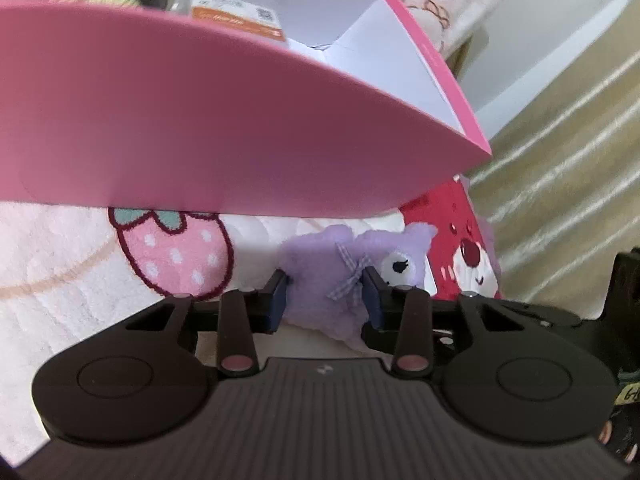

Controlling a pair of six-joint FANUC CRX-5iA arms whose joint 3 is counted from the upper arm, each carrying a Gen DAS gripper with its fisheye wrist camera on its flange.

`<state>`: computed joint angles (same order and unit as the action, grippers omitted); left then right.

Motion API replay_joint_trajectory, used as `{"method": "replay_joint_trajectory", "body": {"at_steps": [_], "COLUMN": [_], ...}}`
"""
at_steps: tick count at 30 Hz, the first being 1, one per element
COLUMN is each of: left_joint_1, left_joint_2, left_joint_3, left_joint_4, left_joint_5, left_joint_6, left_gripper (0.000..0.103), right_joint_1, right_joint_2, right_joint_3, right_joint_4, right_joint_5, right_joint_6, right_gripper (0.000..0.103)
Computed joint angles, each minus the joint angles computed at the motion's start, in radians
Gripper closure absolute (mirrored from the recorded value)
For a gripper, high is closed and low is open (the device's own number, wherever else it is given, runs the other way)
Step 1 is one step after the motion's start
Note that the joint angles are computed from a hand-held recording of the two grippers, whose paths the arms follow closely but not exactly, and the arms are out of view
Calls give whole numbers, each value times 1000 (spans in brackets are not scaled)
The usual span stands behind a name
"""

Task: Organize objects
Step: 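Carry the plush toy with the left tool over the pink box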

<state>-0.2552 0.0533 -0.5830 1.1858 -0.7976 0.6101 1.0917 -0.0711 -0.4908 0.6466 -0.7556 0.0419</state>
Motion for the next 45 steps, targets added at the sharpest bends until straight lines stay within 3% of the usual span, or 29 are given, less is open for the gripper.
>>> {"method": "replay_joint_trajectory", "body": {"at_steps": [5,11,19,29,38,45], "left_joint_1": [37,177,251,289,247,225], "left_joint_2": [-34,-73,-178,-220,-109,-23], "left_joint_3": [46,114,165,216,448,495], "left_joint_4": [-133,-234,-326,-324,-450,-428], "left_joint_5": [-58,-287,-375,-382,-416,-349], "left_joint_6": [99,176,200,224,266,349], "left_gripper": [67,68,68,68,71,71], "right_joint_1": [36,102,153,136,68,-34], "right_joint_2": [-7,-22,2,20,114,165], "right_joint_3": [37,99,223,332,540,614], "right_joint_4": [-21,-6,-5,-20,-61,-157], "right_joint_5": [-51,-102,-202,-226,-321,-275], "right_joint_6": [33,81,196,281,539,687], "right_gripper": [57,57,57,57,57,57]}}
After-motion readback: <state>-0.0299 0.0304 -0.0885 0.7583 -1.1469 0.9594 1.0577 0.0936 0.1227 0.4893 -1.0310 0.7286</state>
